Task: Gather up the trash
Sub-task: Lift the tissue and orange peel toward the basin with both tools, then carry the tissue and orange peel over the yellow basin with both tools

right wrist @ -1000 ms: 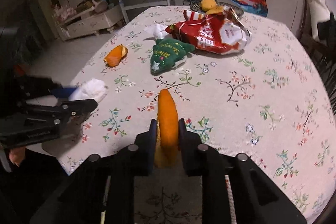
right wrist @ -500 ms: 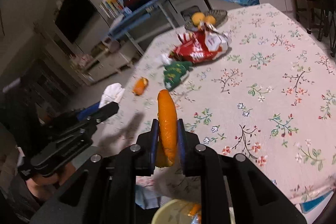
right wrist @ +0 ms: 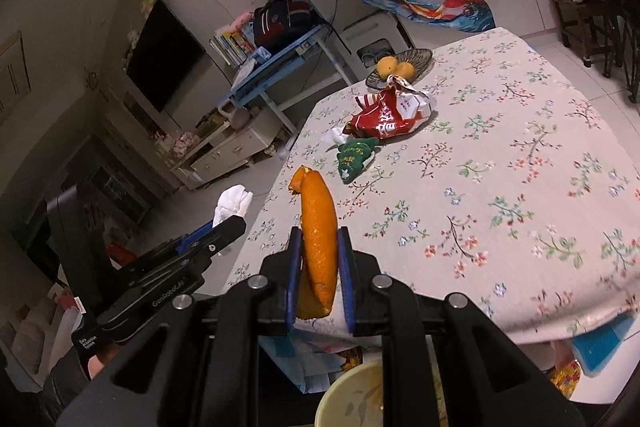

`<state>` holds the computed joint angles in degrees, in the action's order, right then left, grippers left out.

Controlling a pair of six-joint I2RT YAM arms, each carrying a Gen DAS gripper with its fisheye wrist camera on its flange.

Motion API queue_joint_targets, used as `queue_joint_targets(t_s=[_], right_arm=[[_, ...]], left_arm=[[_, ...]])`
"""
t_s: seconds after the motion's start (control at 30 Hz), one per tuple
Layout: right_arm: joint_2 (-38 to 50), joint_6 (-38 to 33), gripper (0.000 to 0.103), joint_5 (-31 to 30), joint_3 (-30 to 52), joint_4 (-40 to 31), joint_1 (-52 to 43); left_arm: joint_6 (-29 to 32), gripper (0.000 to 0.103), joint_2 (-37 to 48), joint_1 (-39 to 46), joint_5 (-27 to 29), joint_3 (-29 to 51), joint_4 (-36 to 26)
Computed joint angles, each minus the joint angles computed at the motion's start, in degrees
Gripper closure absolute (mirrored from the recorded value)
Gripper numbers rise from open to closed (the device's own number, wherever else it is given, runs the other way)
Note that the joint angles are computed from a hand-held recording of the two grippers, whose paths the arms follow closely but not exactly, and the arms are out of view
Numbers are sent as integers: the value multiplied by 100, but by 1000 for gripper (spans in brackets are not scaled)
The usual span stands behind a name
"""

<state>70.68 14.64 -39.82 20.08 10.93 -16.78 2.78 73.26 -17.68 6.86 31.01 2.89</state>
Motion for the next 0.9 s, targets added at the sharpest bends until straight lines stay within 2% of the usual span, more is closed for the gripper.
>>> queue_joint_targets(t_s=[0.57,0.9], right_arm=[[-1091,-188,85,-296,-584,-608,-180],[-1591,-319,85,-523,-788,-990,-341]], left_arm=[[-205,80,-1575,-281,-169,-1011,-355],[-318,80,-2247,-471,-296,-1286,-709]])
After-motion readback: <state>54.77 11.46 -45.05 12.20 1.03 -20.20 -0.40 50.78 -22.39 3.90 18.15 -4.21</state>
